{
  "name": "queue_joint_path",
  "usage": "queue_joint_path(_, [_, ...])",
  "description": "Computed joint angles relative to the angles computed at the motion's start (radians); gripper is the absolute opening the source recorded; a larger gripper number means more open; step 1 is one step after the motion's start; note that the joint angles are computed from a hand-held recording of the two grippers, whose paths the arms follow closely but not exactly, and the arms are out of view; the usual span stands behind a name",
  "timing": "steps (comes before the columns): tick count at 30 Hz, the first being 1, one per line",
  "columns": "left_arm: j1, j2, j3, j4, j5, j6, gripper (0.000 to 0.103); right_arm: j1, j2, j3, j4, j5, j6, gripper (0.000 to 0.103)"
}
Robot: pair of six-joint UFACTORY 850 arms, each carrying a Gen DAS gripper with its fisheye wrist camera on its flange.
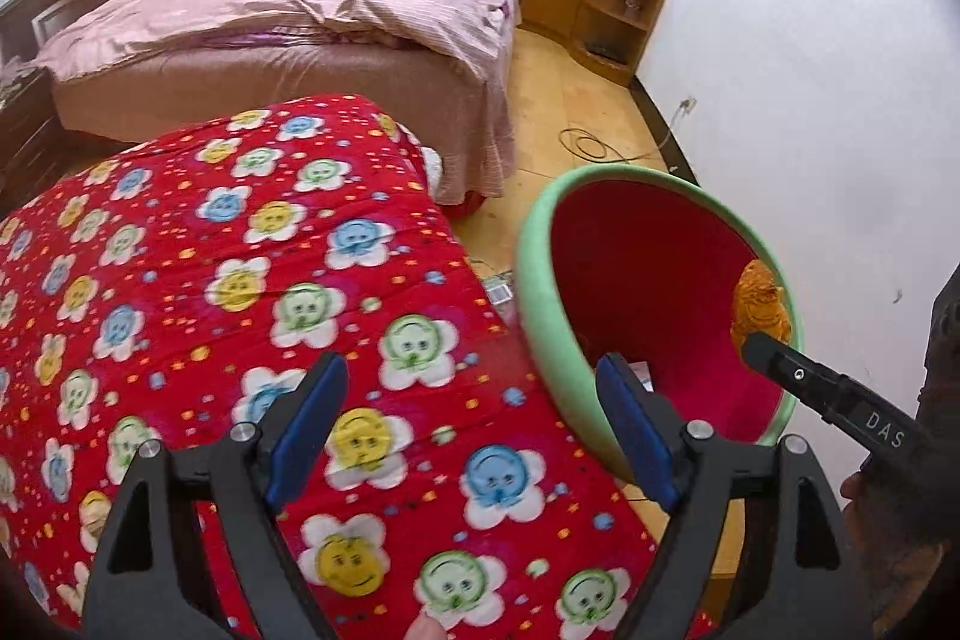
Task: Collect trash
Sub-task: 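Carry the orange cloth and blue toy piece to the red bucket and release both, then move both open grippers back over the quilt near the peanuts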
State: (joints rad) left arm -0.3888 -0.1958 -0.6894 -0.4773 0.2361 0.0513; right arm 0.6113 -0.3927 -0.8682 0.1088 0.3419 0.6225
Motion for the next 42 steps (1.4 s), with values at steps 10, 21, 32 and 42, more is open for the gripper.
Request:
queue_joint_path(10, [0.020, 0.098, 0.083, -0.086, 0.013, 0.061, 0.084, 0.050, 0.041, 0.017, 0.148, -0.004, -0.144, 0.070])
queue_joint_path(21, [0.040, 0.260, 0.207, -0.339, 0.032, 0.286, 0.084, 0.134, 0.086, 0.027, 0.373, 0.011, -0.378, 0.079])
queue_joint_path(32, [0.067, 0.433, 0.336, -0.567, 0.078, 0.476, 0.084, 0.246, 0.110, 0.012, 0.496, 0.026, -0.532, 0.087])
queue_joint_path(42, [0.052, 0.547, 0.440, -0.796, 0.174, 0.648, 0.084, 0.353, 0.092, -0.004, 0.604, 0.069, -0.670, 0.091])
